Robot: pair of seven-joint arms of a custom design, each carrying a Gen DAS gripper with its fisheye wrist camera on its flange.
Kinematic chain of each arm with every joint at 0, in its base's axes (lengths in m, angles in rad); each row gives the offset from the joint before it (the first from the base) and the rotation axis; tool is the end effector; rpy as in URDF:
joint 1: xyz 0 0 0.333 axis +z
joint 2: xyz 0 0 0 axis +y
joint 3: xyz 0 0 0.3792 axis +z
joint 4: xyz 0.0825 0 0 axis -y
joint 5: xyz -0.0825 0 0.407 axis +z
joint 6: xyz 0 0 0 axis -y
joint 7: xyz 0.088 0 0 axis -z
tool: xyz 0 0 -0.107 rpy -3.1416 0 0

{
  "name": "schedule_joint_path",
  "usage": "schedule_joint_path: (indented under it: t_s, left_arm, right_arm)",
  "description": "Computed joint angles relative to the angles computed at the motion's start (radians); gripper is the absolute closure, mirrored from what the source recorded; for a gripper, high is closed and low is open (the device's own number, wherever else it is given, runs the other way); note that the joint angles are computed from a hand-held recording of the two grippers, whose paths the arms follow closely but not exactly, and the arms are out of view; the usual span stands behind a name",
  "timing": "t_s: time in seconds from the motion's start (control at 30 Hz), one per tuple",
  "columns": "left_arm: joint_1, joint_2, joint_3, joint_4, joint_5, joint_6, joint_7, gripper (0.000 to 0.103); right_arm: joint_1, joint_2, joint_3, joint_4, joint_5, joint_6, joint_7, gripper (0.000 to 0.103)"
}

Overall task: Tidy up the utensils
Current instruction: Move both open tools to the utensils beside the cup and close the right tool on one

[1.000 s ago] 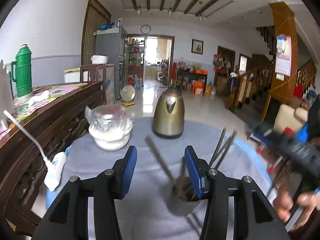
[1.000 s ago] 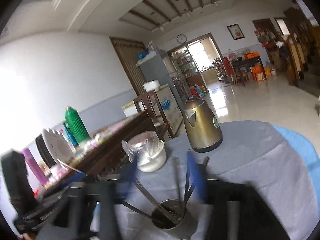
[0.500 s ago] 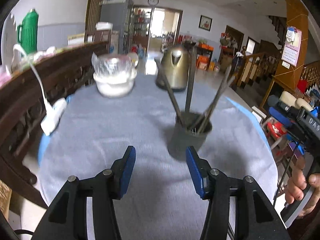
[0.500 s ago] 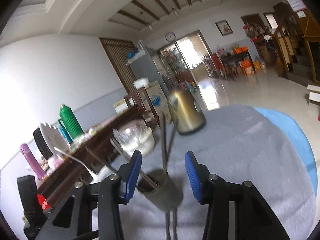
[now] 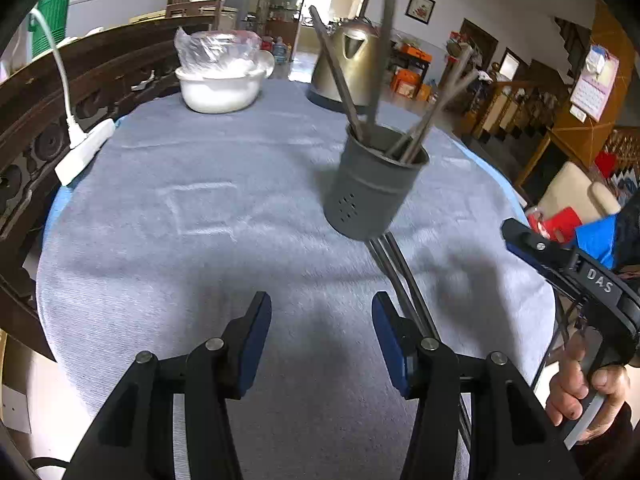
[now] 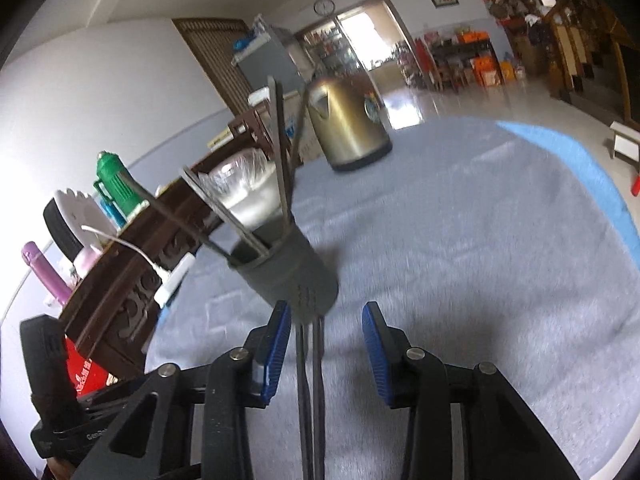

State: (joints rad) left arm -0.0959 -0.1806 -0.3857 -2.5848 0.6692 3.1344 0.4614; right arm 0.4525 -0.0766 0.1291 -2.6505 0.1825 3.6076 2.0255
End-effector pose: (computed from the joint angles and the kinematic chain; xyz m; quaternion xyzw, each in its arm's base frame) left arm 0.3918 -0.2704 0.4314 -0.6416 0.6809 -0.3220 0.1450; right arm 0.4106 0.2435 0.4383 -0.5912 0.6388 -0.1298 0.4748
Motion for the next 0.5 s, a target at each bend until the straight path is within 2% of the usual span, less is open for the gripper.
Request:
schedule_joint_path:
  t_s: [0.17, 0.23, 0.4, 0.5]
  left_arm:
    - [-0.051, 0.027, 0.025, 0.005, -0.032, -0.027, 0.037, 0.05]
    - [-0.073, 0.036, 0.04, 0.008, -0.051, -0.039, 0.048, 0.05]
    - [-0.078, 0.043, 0.044, 0.017, -0.032, -0.053, 0.026, 0.048]
    - [-0.107, 0.045, 0.069, 0.016, -0.067, -0.06, 0.052, 0.048]
  right_arm:
    - [-0.006, 0.029, -0.032, -0.009, -0.119, 0.003, 0.12, 0.063]
    - [-0.015, 0.033, -0.029, -0.008, -0.135, 0.0, 0.143, 0.063]
    - [-0.03, 0.042, -0.022, 0.001, -0.153, -0.005, 0.16, 0.063]
    - [-0.04, 0.046, -0.029, -0.002, -0.194, 0.002, 0.197, 0.063]
